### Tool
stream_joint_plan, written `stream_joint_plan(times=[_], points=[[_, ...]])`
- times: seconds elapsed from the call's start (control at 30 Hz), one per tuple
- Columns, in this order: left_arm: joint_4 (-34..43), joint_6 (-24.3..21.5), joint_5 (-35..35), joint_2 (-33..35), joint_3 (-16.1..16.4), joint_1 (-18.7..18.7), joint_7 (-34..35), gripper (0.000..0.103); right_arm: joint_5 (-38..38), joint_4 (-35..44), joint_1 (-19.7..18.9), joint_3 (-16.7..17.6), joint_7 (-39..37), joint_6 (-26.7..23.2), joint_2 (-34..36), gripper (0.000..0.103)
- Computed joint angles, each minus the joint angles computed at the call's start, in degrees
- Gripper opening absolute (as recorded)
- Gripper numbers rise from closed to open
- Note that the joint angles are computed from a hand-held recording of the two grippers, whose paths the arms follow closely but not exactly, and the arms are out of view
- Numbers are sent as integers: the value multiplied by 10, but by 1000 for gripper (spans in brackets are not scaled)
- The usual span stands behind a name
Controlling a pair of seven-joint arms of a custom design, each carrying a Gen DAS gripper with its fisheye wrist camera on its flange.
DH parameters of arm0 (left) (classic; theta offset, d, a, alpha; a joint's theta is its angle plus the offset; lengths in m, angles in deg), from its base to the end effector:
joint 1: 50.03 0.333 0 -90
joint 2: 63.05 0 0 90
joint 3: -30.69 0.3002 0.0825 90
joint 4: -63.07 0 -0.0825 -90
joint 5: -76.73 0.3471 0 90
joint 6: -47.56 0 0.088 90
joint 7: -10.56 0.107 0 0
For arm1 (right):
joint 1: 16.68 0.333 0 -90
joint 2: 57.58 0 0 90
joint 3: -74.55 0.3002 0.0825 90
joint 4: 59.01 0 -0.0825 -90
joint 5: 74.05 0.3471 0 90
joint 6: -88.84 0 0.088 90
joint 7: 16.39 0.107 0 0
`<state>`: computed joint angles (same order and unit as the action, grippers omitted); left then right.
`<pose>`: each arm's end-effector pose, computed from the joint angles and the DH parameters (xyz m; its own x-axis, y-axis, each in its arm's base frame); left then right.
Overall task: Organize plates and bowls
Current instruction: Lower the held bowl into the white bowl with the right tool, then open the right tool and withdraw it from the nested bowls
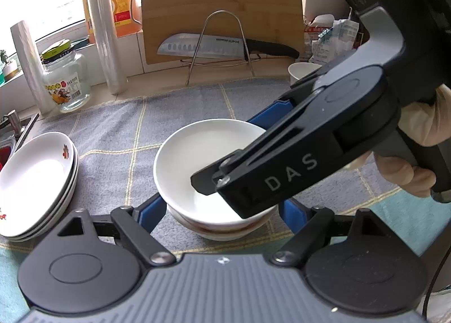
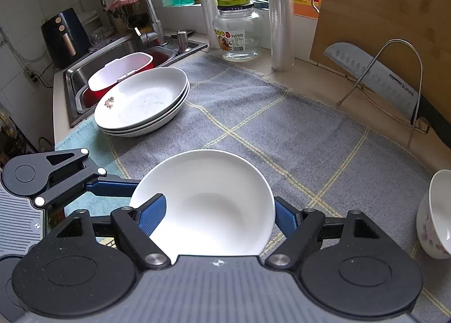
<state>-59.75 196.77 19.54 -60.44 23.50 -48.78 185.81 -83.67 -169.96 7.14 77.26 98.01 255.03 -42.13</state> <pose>0.5438 -0.0384 0.4250 -0.7198 -0.6939 -0.0214 -0.4901 0.5298 -0.6922 0.5543 0.2853 0.4345 0.2284 -0.9620 -0.1495 -0.7756 -0.0869 -0.6253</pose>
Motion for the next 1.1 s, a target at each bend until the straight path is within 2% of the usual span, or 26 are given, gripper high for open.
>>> stream_joint_plan(times=[0.4, 0.47, 0.57, 0.7, 0.83, 1.1], points=[[1, 4, 1, 5, -3, 1, 3, 88, 8, 3, -2, 3, -6, -1, 3, 86], [-3, 17, -14, 4, -5, 0, 22, 93, 17, 3, -6, 8, -13, 1, 4, 90], [-3, 16, -27, 4, -4, 1, 34, 95, 7, 1, 3, -1, -2, 4, 3, 99], [-7, 10, -59, -2, 0, 5, 71, 96, -67, -8, 36, -39, 61, 7, -7, 103], [-8, 2, -83, -5, 4, 7, 95, 97, -138, -23, 50, -61, 135, 13, -22, 103], [-7, -1, -96, -6, 7, 6, 120, 98, -332, -52, 64, -97, 364, -1, -66, 103]])
